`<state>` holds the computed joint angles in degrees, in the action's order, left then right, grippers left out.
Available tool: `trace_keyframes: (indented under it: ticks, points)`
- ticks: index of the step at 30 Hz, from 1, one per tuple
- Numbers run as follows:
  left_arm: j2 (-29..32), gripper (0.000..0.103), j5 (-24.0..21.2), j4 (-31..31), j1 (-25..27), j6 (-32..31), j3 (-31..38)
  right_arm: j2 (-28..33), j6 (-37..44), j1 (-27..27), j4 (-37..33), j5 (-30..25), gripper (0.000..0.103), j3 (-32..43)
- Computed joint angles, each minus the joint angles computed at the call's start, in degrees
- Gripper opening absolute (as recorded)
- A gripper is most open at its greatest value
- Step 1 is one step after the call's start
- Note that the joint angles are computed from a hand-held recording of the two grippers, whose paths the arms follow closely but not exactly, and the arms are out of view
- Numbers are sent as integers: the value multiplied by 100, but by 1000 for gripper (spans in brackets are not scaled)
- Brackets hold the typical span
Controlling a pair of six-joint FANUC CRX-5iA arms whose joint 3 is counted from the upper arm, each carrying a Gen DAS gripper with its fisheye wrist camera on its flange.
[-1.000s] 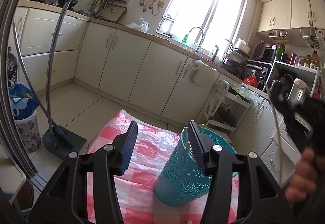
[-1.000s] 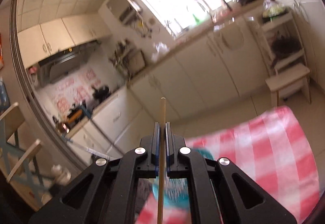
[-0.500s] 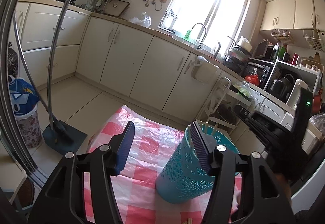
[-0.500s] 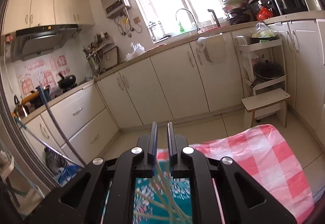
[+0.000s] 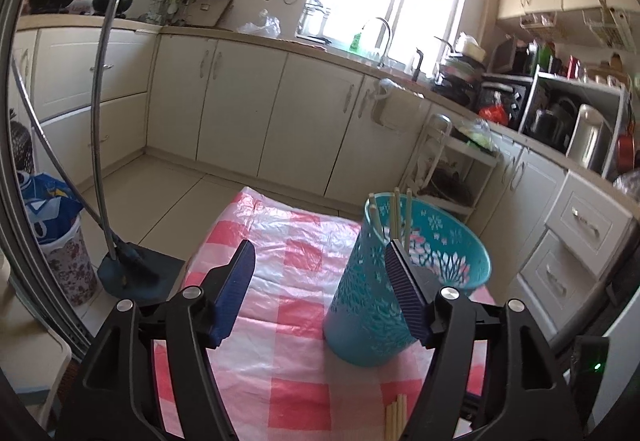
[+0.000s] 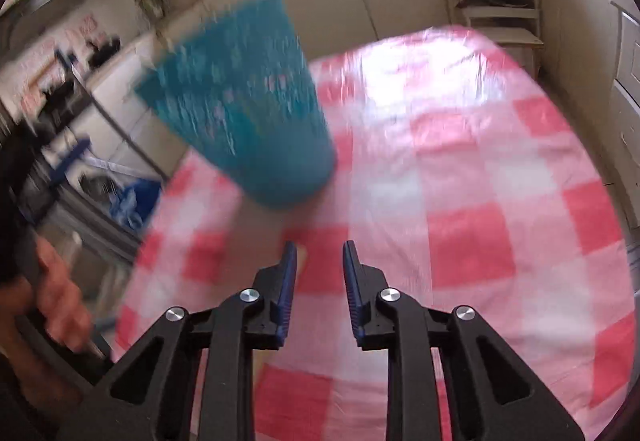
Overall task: Organize utensils
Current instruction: 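Move both tools back to the chopsticks on the cloth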
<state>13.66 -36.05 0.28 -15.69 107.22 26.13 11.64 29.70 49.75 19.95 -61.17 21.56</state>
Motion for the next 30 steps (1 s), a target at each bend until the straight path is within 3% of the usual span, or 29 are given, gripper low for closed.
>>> trace_keyframes:
  ticks: [4,7,11,16,21,30]
  points:
    - [67,69,-226,183,0,-507,16,82,265,1,-240,-17,23,82]
    - [284,69,-736,321,-29,-982,281,270,430,4,-271,-104,23,345]
    - [408,69,-1060,391,-77,-1418,371,487,661,50,-310,-265,23,577]
    - [450,70,-1324,462,-141,-2003,330,566,884,225,108,-454,23,540]
    - [886,71,-2311,801,-202,-2716,747,837,1379,317,491,-904,20,798]
    - [1033,71,-2690,1118,-328,-3320,717,806,1661,163,211,-1032,18,886]
